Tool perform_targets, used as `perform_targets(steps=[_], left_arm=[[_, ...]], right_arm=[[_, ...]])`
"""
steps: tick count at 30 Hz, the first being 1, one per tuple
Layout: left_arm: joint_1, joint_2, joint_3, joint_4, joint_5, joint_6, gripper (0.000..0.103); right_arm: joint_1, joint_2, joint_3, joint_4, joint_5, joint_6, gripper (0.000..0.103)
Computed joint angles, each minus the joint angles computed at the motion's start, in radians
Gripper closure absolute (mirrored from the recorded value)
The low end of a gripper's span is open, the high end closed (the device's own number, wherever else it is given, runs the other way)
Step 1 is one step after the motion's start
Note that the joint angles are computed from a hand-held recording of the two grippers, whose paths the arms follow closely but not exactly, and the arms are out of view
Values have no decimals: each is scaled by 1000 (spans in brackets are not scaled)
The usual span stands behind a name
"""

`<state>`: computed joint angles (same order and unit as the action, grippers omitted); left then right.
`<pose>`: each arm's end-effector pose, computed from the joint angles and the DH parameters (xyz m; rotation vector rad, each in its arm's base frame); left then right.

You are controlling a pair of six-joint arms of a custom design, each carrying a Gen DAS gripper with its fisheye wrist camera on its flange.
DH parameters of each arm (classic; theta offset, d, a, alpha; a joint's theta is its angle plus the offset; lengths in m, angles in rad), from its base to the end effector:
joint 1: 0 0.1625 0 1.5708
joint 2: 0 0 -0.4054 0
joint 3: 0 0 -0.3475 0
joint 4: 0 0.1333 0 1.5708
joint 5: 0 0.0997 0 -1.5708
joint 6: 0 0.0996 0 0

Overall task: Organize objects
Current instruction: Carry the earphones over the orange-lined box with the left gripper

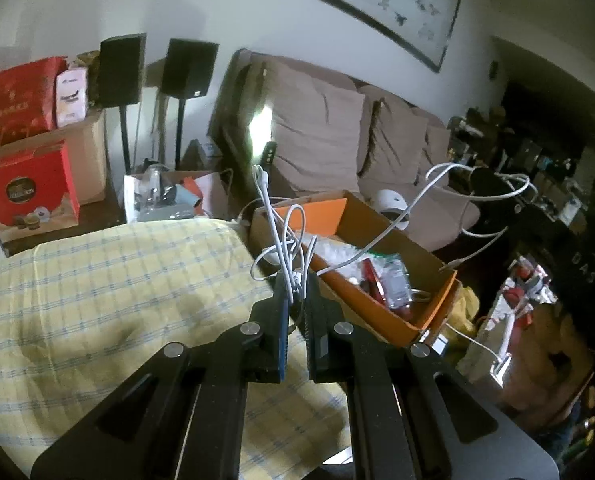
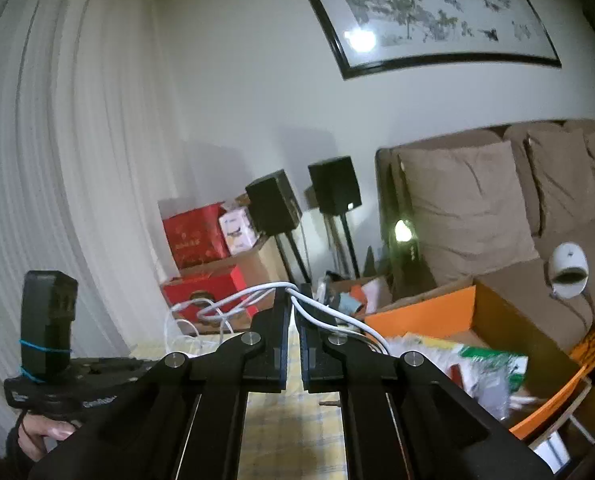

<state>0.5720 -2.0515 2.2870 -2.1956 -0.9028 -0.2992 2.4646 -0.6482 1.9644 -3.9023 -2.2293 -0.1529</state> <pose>-0.1235 -0.3114 0.4064 0.7432 2.5702 -0.9790 0.4586 -0.2758 0.1141 0.8208 -2.3539 1.5729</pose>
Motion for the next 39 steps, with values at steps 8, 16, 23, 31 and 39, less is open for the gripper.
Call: perform_targets(steps=[8,16,23,31,39], left_arm=[[-31,36,6,-51,-11,20,97],[-44,114,27,-160,-10,76,97],[-54,181,21,-226,-42,104,97],[-23,234,-7,-266,-75,125,97],[-15,301,-19,-308,-62,168,97]], right_arm=[[11,-28,16,-55,-38,-35,100],[6,-55,41,-102,-111,-78,100],[-8,-71,60,-118,-136,-81,100],[-18,-89,87,-140,-163,-73,100],[-34,-107,105,-124,-184,-51,100]])
